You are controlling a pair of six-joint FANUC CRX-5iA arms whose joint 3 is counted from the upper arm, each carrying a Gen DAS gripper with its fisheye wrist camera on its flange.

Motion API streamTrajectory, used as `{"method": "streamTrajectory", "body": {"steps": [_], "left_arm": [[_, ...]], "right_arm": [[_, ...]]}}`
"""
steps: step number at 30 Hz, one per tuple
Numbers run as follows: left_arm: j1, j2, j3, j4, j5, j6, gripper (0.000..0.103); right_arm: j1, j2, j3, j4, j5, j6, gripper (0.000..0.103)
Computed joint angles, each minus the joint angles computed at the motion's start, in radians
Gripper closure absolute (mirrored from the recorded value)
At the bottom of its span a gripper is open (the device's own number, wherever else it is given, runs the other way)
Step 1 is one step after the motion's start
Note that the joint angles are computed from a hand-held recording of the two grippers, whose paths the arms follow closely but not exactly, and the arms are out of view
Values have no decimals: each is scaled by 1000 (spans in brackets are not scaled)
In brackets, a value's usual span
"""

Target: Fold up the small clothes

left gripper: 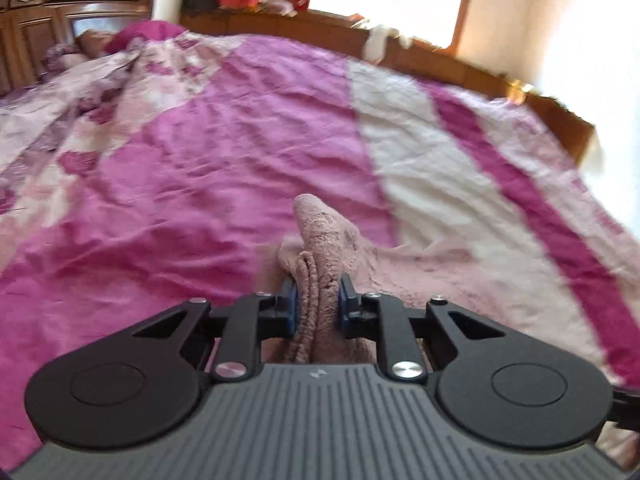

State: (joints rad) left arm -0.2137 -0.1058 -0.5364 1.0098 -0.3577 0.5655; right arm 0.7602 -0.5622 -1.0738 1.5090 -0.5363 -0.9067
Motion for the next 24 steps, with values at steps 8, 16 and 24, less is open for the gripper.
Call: {"method": "streamTrajectory", "body": {"steps": [8,16,24], "left_arm": [[81,10,-16,-64,-55,60,43],[108,-8,-12,-132,-151,89,23],[165,41,44,-196,-276,249,11]], "right_arm": [[92,144,93,-88,-11,171,47],[26,90,59,5,44,51,47],[-82,87,49,121,116,-103,22]]}}
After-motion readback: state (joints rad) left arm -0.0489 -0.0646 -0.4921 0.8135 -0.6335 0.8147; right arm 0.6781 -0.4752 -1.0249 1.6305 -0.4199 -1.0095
